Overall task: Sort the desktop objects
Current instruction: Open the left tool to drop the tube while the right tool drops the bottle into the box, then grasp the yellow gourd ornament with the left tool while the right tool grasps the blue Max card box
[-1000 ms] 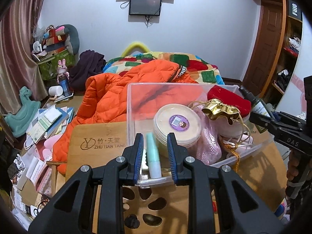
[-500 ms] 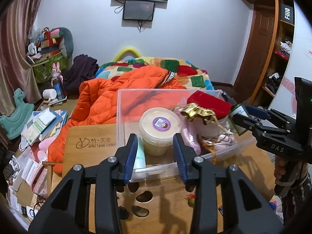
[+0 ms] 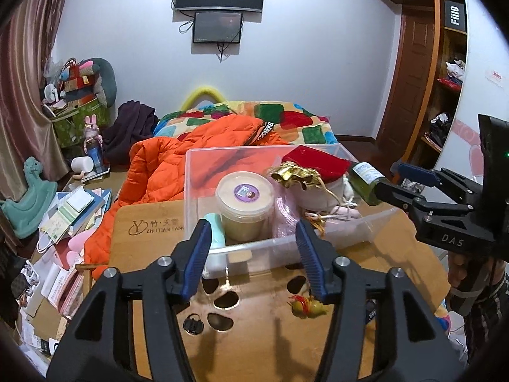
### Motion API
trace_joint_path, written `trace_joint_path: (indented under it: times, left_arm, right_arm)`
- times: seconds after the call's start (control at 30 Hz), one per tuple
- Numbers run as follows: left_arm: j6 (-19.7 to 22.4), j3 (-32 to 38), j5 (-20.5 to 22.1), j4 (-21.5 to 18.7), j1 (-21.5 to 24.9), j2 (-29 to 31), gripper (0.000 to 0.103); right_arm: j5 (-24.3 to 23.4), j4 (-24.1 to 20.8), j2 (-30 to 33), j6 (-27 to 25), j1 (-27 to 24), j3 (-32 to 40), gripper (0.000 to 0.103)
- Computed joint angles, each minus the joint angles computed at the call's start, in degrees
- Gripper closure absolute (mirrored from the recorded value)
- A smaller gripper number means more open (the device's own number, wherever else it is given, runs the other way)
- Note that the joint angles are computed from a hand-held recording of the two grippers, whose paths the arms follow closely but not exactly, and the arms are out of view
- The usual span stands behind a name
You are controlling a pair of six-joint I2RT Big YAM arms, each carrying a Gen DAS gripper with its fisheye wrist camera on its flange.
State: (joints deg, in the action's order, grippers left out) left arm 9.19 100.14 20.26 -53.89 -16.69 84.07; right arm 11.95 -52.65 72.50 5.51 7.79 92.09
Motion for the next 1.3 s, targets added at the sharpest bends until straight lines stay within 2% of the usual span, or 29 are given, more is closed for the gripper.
trace_joint_path:
  times: [0.13,0.37,0.73,0.9,0.97,1.3]
  left_arm:
    - [0.65,-1.48,0.47,-0.38,-0.15,-1.23,0.042]
    - [1.31,-4.82,0.43,-1.14,-0.58,-3.16,0.041]
    - [1.79,-10.73,-2.89,-1.77,-0.77,-5.34,0.036]
    - [2.19,-12.75,-3.95,-3.07,-0.72,-5.31,0.036]
    - [1.95,-12.74,-3.77,-3.74,-0.72,-4.95,0.036]
    - [2.06,-13.23,-4.31,-3.94,-2.37,-4.56,0.036]
  right_arm:
    - [-0.39,-0.26,-1.73,0.97,0.27,-2.13,0.036]
    - [0.11,-1.77,-4.02,2.59,2.16,-6.33,0.036]
    - [2.02,-3.31,-6.35,7.08,5.97,-13.29,0.036]
    - [-0.71,-3.87,-6.86,9.64,7.42,-16.5,0.036]
    - [-0.47,-2.32,-7.48,10.62,8.11,-17.78,0.035]
    - [3.02,-1.04,-7.25,8.97,10.65,-18.59,0.035]
